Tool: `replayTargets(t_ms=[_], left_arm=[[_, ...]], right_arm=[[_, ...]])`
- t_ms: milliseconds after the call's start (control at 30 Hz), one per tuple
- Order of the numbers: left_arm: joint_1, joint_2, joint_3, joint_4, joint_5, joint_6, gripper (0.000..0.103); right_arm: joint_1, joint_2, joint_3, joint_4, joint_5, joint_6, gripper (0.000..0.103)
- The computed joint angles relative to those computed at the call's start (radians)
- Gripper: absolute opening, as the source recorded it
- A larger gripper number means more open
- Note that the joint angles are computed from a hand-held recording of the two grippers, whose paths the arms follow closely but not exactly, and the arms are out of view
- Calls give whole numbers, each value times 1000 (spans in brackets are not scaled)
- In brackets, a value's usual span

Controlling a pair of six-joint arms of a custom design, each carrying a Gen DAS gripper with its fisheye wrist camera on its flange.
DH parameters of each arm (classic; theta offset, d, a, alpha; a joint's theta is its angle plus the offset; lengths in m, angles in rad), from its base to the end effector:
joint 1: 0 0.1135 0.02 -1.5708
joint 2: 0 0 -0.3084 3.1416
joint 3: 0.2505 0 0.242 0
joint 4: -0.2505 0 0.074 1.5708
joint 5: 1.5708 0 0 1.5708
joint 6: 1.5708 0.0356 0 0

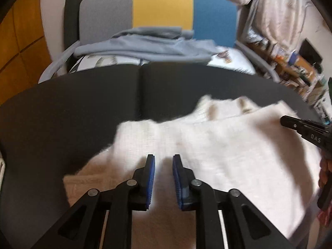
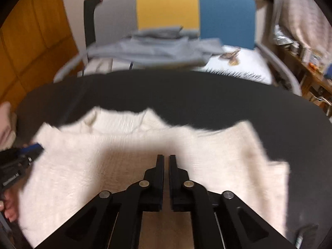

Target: Fold clothes

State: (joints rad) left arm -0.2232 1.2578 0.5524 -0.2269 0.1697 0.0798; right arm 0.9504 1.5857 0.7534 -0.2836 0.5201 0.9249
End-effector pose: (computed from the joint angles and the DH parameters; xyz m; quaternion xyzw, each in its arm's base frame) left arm 0.2010 -0.0518 0.2130 0.1691 0.9312 -0.1027 0.3062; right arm 0.1730 0.2117 0.1947 0.0460 0.9421 0.0275 0.3309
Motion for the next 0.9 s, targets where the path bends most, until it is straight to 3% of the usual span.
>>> replayTargets(t_ms=[33, 100, 133, 233, 267, 300, 400, 533, 700, 800, 900], left_arm=[[-30, -14, -6, -3, -4, -4, 16], [-97, -35, -18, -4, -20, -15, 16], [-144, -25, -28, 17, -60, -20, 16], [-270, 22, -70, 136, -224, -24, 17], [-302, 38, -83, 174, -269, -20, 17], [-309, 46, -93, 199, -281, -10, 17], [-289, 51, -105, 228, -256, 18, 18], [-230, 56, -114, 246, -174, 11, 19], [-238, 71, -119, 270, -185, 9, 19], [-225, 39, -105, 231, -184, 15, 19], [-199, 1, -91, 205, -198, 21, 19]], right_arm=[[1, -33, -14, -35, 0, 17, 19], [2, -101, -39, -108, 0, 50, 52], [-8, -109, -50, -136, 2, 55, 54], [-62, -107, -81, -158, -5, 37, 54], [-83, -102, -103, -121, -32, 20, 49], [-105, -95, -125, -85, -60, 3, 25], [-136, -113, -171, -34, -61, -33, 6], [-205, -205, -216, -25, -44, -12, 5], [-273, -190, -284, 106, -124, -65, 6], [-237, -284, -292, 89, -97, -51, 21], [-169, -374, -268, 31, -29, -28, 27]])
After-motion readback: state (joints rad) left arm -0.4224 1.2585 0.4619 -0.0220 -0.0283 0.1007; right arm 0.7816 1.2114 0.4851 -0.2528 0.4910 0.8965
